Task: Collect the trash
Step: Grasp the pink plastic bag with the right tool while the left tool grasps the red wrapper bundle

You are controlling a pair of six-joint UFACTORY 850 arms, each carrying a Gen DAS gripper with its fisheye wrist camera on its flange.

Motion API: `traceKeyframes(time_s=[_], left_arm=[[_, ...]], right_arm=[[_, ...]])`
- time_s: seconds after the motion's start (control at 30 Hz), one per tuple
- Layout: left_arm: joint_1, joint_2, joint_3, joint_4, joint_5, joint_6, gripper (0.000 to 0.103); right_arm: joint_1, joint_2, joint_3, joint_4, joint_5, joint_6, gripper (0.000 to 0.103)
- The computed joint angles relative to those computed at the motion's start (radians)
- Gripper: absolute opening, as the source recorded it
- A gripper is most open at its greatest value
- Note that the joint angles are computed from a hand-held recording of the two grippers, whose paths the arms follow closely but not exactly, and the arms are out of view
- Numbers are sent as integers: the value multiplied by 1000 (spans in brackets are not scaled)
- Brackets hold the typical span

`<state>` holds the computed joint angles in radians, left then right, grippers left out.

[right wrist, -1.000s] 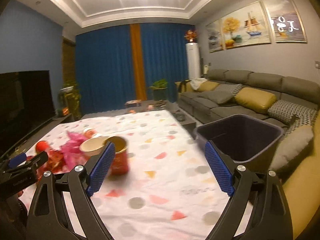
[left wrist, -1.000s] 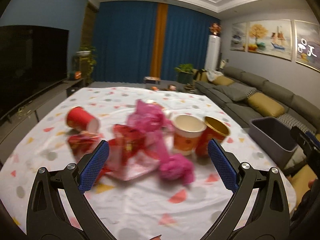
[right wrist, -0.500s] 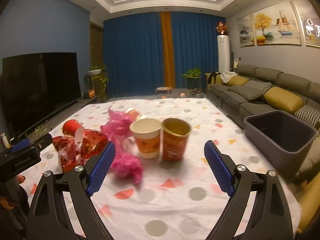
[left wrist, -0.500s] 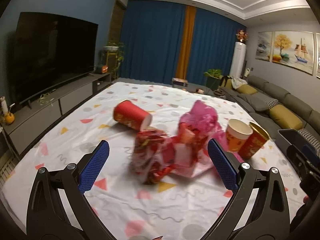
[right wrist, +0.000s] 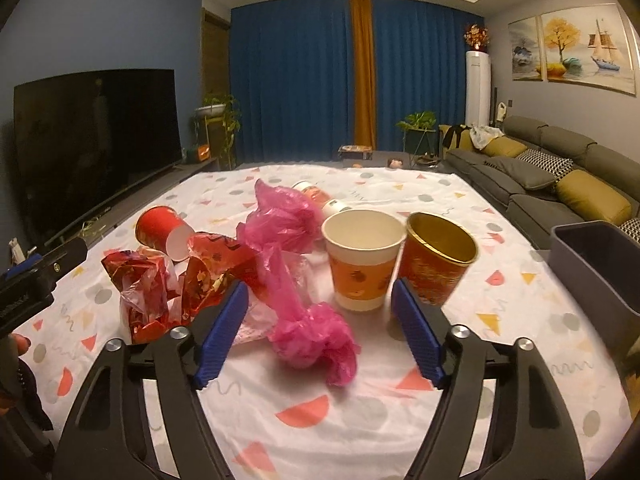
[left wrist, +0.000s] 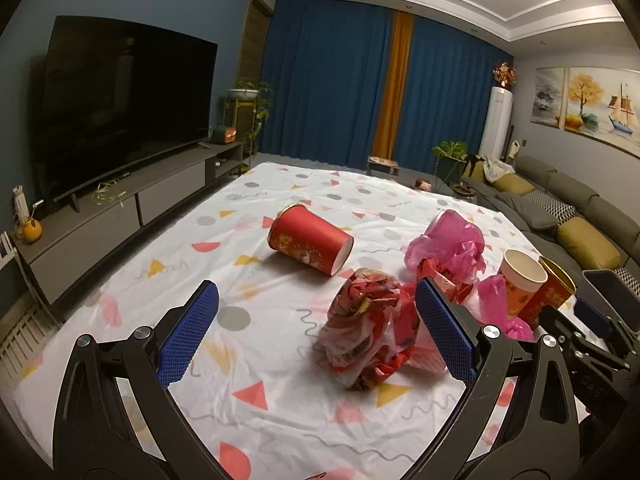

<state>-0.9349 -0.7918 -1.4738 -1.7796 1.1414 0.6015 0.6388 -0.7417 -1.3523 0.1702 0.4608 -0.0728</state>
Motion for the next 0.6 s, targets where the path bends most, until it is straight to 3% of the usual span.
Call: traceKeyframes(time_s=[0.3,0.53,0.6], left_arm=[[24,-9,-1,22,-58,16,97],[43,-14,-1,31,-105,18,97],[48,-17,-2,37,-124,18,97]], right_arm=[[14,-85,-147,57,-123,-73,56],[14,-133,-220,53,-209,-83,35],[12,-137,-229,47,-218,-76,34]])
